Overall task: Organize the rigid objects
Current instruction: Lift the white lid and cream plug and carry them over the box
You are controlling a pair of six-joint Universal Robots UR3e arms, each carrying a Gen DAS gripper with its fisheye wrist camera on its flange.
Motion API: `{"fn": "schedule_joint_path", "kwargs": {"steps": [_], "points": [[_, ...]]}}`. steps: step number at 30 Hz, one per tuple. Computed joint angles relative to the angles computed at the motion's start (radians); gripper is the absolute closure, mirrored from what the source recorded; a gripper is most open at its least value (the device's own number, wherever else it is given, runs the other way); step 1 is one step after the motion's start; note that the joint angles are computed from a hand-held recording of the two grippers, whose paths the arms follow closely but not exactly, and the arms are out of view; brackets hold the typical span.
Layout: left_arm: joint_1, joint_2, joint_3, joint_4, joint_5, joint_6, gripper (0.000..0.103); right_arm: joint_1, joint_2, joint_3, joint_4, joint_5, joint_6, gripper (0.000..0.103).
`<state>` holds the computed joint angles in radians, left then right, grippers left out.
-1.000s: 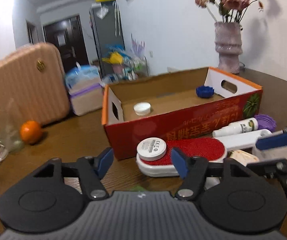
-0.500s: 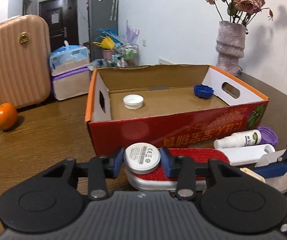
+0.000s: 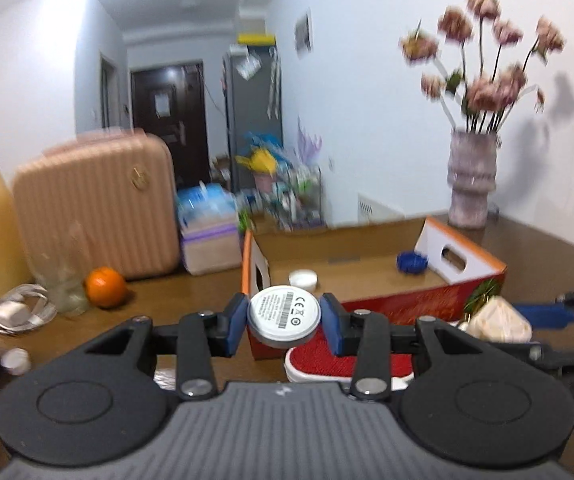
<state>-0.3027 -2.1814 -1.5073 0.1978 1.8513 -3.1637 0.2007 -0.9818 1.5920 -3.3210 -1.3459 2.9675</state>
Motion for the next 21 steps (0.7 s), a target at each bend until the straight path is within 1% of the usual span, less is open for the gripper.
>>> {"fn": "schedule_joint_path", "kwargs": {"steps": [3, 5, 7, 10, 12, 14, 18, 21], "points": [[-0.059, 0.100, -0.157, 0.123, 0.068, -0.009, 0.063, -0.011, -0.100, 0.180, -0.204, 0.017, 0.070, 0.065], [-0.084, 0.191, -0.279, 0.171, 0.070, -0.045, 0.063, -0.021, -0.181, 0.307, -0.304, 0.030, 0.128, 0.065], [-0.101, 0.276, -0.389, 0.205, 0.064, -0.092, 0.063, -0.023, -0.253, 0.424, -0.387, 0.029, 0.157, 0.065], [-0.158, 0.387, -0.547, 0.266, 0.121, -0.158, 0.063, 0.004, -0.339, 0.598, -0.540, -0.026, 0.167, 0.065], [-0.193, 0.451, -0.639, 0.296, 0.150, -0.195, 0.063, 0.034, -0.357, 0.683, -0.644, -0.077, 0.166, 0.065], [-0.238, 0.519, -0.742, 0.335, 0.189, -0.217, 0.063, 0.090, -0.360, 0.748, -0.735, -0.171, 0.148, 0.065], [-0.332, 0.567, -0.855, 0.402, 0.303, -0.252, 0.063, 0.171, -0.386, 0.832, -0.804, -0.285, 0.151, 0.065], [-0.384, 0.555, -0.882, 0.439, 0.379, -0.226, 0.063, 0.228, -0.383, 0.829, -0.806, -0.338, 0.133, 0.065]]}}
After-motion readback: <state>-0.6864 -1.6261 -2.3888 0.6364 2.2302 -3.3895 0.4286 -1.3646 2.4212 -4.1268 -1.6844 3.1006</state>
